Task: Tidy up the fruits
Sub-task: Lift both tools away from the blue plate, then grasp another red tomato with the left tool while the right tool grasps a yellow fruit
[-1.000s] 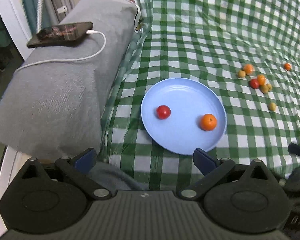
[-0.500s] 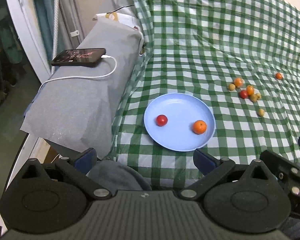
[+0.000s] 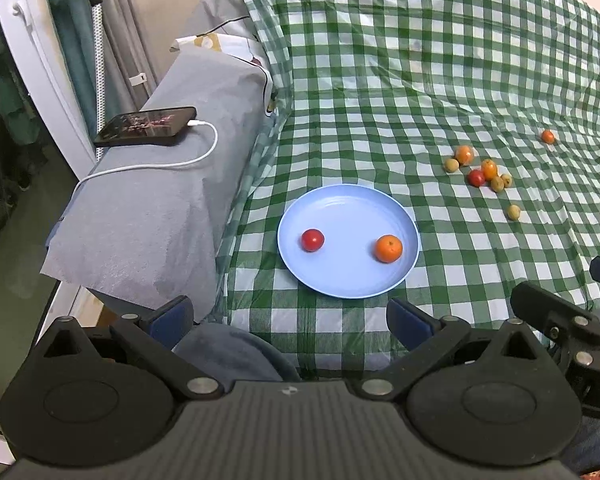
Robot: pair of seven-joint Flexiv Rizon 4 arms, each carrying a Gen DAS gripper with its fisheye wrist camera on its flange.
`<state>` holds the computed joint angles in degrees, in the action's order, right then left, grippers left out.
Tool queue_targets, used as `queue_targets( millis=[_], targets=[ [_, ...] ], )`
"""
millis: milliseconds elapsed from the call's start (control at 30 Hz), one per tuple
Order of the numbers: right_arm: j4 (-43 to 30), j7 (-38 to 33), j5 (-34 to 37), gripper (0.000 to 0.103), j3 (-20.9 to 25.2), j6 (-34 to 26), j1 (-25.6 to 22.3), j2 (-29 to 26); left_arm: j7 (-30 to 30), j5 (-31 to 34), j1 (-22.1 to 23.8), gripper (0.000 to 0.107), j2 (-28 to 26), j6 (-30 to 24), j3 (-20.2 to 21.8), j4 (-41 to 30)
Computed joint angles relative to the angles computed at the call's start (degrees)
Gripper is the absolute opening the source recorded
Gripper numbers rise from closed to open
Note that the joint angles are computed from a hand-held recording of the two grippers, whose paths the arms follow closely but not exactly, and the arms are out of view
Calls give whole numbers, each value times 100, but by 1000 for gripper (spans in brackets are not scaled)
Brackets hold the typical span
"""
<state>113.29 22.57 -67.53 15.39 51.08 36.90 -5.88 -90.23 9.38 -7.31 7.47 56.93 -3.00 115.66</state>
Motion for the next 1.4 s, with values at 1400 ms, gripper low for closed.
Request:
queue_targets(
  millis=[1400],
  targets=[
    [263,1670,-2425,82,-1622,1776,-1952,-2044,365,-810,-2027,102,-7422,-2495,245,-8698]
  ],
)
